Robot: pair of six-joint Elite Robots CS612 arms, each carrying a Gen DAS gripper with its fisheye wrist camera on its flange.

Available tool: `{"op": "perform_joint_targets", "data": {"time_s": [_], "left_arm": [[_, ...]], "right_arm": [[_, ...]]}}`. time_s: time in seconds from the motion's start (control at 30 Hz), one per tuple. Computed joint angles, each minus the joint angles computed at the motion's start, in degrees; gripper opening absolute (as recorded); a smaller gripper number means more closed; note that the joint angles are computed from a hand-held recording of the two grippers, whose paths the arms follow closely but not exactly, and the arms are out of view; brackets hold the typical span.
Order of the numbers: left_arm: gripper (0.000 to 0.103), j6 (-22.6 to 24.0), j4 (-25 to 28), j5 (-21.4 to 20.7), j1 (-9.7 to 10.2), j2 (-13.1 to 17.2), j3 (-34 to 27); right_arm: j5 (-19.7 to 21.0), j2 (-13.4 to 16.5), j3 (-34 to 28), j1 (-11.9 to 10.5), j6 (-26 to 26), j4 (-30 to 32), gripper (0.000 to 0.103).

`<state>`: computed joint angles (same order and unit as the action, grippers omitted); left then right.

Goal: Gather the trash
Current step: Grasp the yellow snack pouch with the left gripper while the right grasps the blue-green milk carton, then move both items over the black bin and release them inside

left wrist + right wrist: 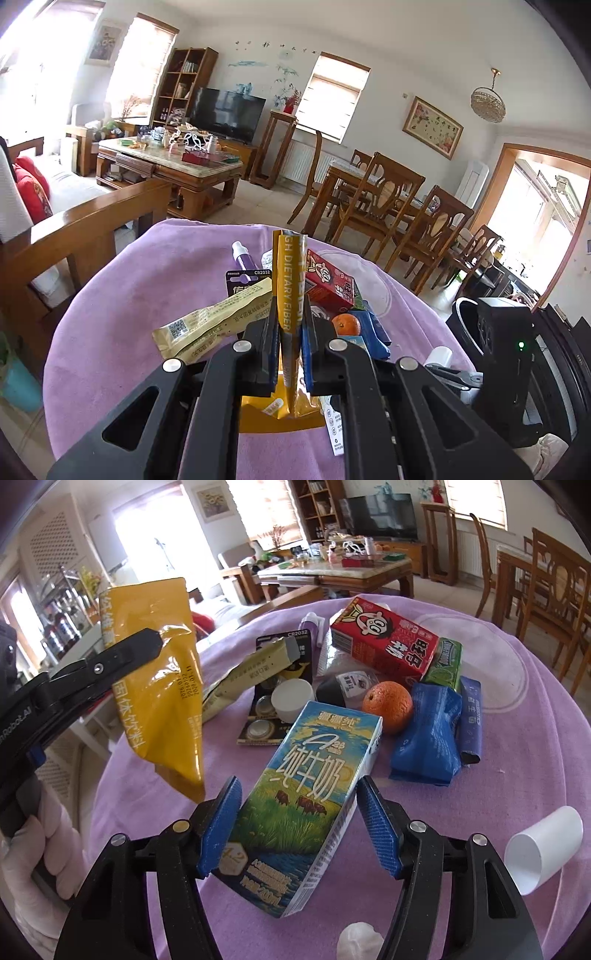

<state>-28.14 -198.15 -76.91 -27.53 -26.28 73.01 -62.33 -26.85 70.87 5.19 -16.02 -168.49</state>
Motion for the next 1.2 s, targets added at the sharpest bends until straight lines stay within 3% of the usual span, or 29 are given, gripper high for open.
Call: {"op": "perform_joint_targets", "data": {"time_s": [0.2,0.23,0.27,0.3,0.5,0.8,0.97,1.2], "left_arm": [[0.011,-0.09,-0.46,0.98,-0.25,-0.20,0.59],[0.011,-0.16,-0.52,1.02,-0.27,-0.29,0.77],[0.011,-0.23,-0.52,1.12,-0.31,-0.38,0.93],[0.011,-0.24,-0.52,1.51,-0.43,-0.57,1.34],[0.011,-0.05,-0.51,1.34,-0.63,-0.54,1.41],[0.011,4.02,0.82,-1.60,-2.37,0.44,-2.40],[0.011,6.95,4.01,-5.08,-3.79,2.53,-8.40],[0.011,10.59,10.19,-10.88,-6.49,7.90,-21.02]], "right_arm": [[-4.98,0.13,-0.87,1.53,-3.28,2.48,0.070],[-5.13,0.24,-0.77,1.57,-3.56,2.09,0.066],[-4.91,0.29,-0.37,1.51,-3.31,0.82,0.049],[-4.88,0.25,-0.04,1.42,-3.18,-0.04,0.049],[2.11,-0.45,1.76,-0.83,-1.65,-1.29,0.049],[12.06,-2.87,7.05,-7.04,5.26,-12.87,0.049],[11.88,-4.49,10.09,-11.19,7.85,-20.36,0.049],[9.69,-3.81,10.15,-17.65,13.07,-26.45,0.049]]}}
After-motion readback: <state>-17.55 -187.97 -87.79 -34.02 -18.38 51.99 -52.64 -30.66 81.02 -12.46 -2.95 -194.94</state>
